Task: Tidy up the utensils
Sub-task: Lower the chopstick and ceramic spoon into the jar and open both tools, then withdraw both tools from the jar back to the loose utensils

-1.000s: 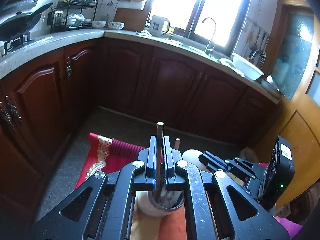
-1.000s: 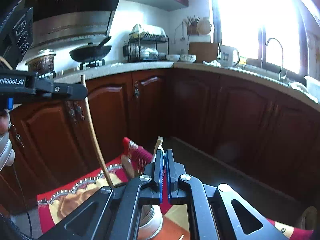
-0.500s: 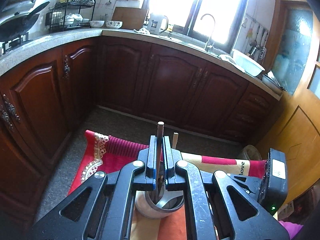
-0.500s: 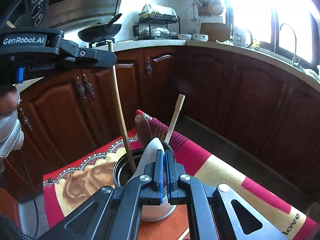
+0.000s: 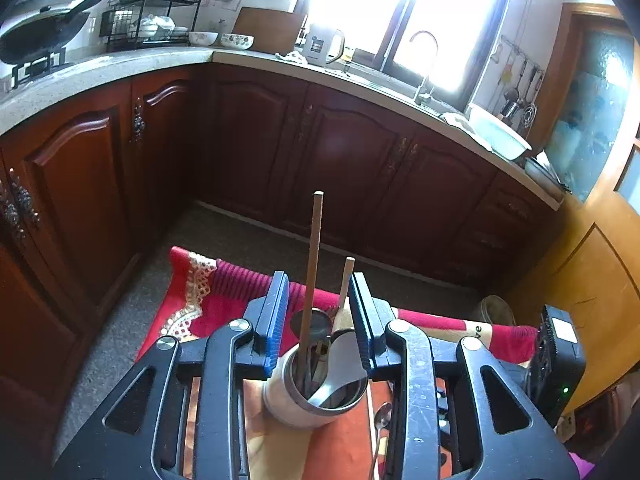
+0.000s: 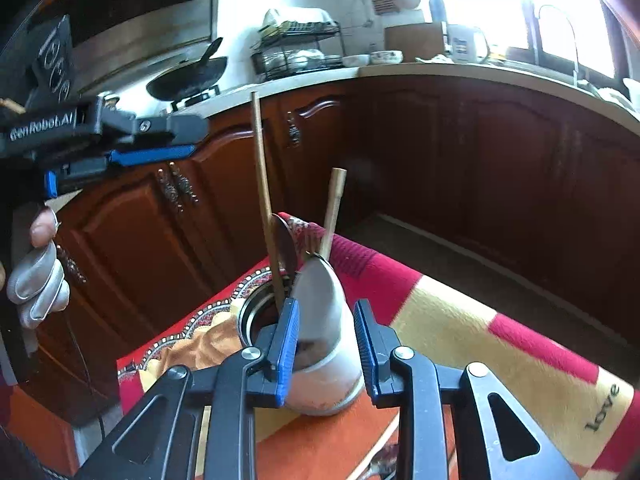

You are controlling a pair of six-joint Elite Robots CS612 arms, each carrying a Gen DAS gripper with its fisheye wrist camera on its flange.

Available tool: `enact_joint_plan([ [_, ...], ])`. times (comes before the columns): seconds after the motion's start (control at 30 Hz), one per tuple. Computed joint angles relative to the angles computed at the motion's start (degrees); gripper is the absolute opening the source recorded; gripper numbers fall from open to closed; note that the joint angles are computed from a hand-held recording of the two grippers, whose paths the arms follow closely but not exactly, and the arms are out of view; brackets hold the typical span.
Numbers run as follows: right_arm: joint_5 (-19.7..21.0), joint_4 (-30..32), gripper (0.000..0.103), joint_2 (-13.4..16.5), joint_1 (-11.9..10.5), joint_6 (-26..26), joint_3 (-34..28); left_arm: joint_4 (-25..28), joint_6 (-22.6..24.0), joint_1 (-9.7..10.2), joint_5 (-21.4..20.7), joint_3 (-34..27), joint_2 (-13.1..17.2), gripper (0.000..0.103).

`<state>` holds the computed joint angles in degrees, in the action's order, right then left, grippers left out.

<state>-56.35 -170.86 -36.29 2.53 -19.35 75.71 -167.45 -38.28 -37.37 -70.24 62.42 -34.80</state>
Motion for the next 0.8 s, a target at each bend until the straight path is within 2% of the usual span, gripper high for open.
enact_joint_plan([
  [0.17, 0.21, -1.55, 0.027, -1.39, -0.99, 2.68, 2.66, -0.89, -1.49, -0.48, 0.05, 2.1, -0.88, 0.04],
  [0.23, 0.23, -2.94, 0.027, -2.06, -1.35, 3.29, 4.08, -1.46, -2.28, -0.9, 0.43, 3.27, -1.27, 0.048],
  [0.33, -0.17, -4.93, 0.028, -3.18, -1.8, 4.06, 6.42, -0.84, -3.1, -1.62, 0.99, 4.47, -1.56, 0.049],
  [0.47, -2.82, -7.37, 0.032, -4.8, -2.05, 3.98, 9.65, 1.19, -4.17, -2.73, 1.4, 5.14, -1.41, 0.049],
  [0.67, -5.45, -8.93, 0.033, -6.66, -2.35, 3.87, 13.14, 3.65, -6.0, -4.09, 0.03, 5.29, -0.67, 0.049],
  [0.8, -5.79, -9.64, 0.033, -7.6, -2.84, 4.43, 15.07, 4.31, -5.84, -5.08, 0.39, 5.16, -0.33, 0.049],
])
